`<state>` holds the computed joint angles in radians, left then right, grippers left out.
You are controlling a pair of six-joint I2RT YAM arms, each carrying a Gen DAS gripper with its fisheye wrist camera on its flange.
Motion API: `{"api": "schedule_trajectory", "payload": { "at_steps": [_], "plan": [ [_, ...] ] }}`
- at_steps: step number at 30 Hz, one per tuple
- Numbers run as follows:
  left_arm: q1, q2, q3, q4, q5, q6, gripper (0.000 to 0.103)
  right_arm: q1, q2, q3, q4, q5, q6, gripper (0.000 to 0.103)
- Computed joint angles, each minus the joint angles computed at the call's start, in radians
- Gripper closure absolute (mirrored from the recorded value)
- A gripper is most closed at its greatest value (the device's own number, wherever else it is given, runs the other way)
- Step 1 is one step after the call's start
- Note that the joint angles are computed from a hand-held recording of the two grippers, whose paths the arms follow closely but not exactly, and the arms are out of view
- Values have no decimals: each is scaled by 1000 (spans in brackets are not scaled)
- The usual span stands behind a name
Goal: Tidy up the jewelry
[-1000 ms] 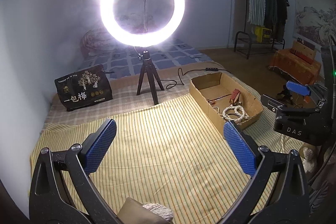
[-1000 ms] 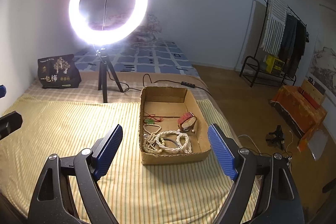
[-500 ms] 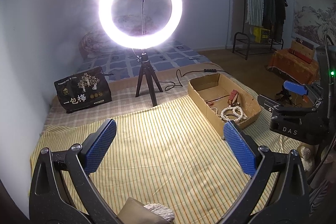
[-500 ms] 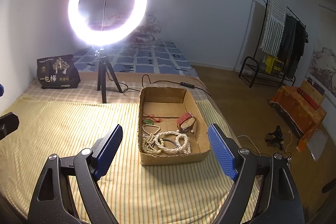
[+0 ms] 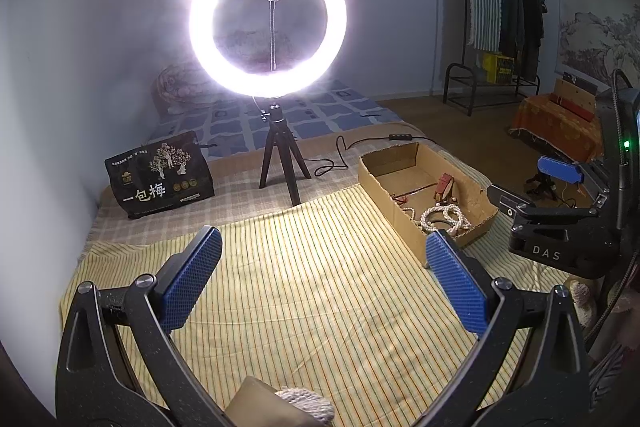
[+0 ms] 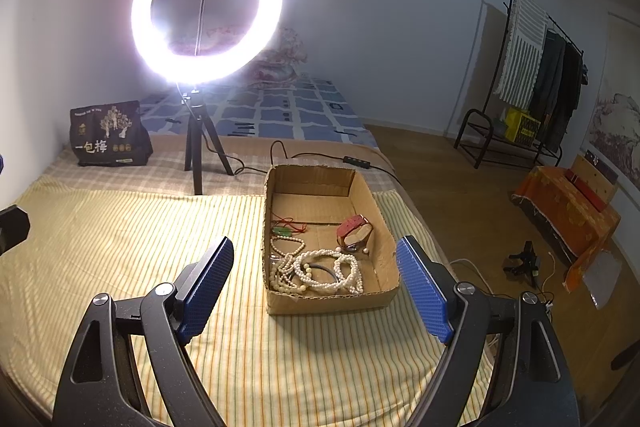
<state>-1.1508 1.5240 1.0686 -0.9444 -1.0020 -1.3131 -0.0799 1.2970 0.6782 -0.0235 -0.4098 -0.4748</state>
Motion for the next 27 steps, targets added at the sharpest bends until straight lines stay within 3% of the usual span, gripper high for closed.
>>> {"api": "schedule_trajectory", "payload": {
  "at_steps": [27],
  "plan": [
    [-4, -3, 14, -24, -5, 17, 0, 7, 9, -5, 5, 9, -16, 20]
  ]
}}
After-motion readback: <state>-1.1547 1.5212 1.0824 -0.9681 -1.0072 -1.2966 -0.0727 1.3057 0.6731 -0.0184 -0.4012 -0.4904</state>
